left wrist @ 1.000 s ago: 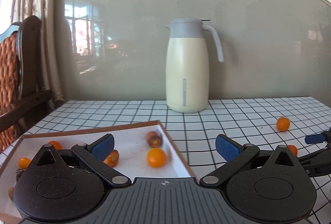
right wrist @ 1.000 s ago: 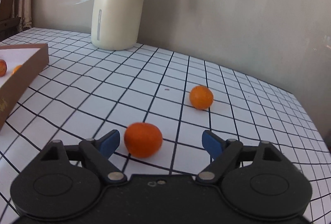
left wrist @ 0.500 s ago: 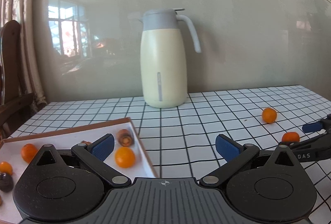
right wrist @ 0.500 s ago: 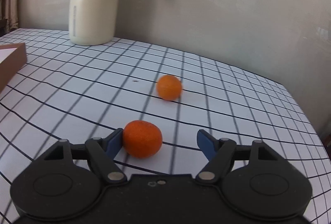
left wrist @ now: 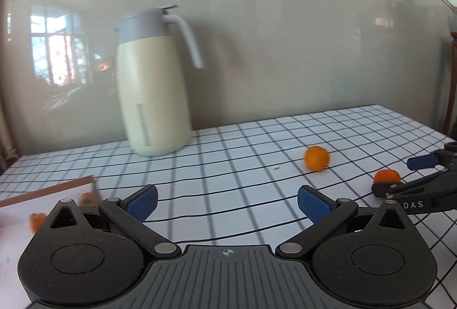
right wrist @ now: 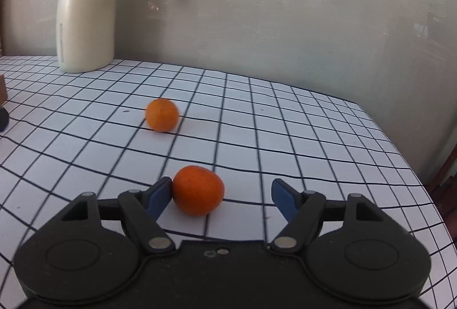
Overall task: Organize fruits
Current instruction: 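Move both open tools back toward the remaining oranges on the table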
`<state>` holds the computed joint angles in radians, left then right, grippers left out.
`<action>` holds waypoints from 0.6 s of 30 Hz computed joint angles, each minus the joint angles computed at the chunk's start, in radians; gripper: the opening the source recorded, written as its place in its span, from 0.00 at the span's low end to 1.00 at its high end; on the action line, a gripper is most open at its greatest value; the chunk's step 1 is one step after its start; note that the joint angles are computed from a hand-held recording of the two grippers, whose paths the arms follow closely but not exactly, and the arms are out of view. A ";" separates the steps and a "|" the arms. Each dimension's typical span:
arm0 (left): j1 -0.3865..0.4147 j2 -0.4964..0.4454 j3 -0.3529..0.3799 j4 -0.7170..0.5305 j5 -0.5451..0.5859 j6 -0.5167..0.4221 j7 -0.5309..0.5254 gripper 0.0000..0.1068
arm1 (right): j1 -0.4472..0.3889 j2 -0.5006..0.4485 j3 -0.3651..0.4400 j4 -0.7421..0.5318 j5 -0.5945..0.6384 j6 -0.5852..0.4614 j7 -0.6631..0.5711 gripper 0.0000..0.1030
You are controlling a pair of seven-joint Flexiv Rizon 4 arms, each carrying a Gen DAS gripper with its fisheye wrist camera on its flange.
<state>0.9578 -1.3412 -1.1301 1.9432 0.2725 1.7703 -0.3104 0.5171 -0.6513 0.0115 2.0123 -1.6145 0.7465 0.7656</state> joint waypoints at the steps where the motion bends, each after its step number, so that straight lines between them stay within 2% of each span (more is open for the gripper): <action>1: -0.008 0.000 0.001 0.000 0.001 0.002 0.000 0.96 | -0.004 0.002 -0.001 0.006 0.000 0.003 0.001 0.66; 3: -0.025 0.001 0.005 -0.002 0.000 0.003 -0.002 0.96 | -0.016 0.008 -0.002 0.021 -0.023 0.016 0.026 0.67; 7: -0.060 0.001 0.012 -0.009 -0.002 0.005 -0.009 0.96 | -0.010 0.019 0.005 0.044 0.004 -0.027 0.008 0.67; 14: -0.122 0.006 0.018 -0.015 0.003 0.006 -0.006 0.96 | -0.048 0.062 0.015 0.122 -0.013 -0.052 0.089 0.66; 18: -0.166 0.027 0.045 -0.022 -0.009 0.001 -0.017 0.96 | -0.070 0.075 0.024 0.148 -0.050 -0.046 0.135 0.60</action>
<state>0.7920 -1.3139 -1.0851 1.9208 0.2632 1.7716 -0.3273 0.4467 -0.5762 0.0352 2.1602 -1.6649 0.7004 0.9007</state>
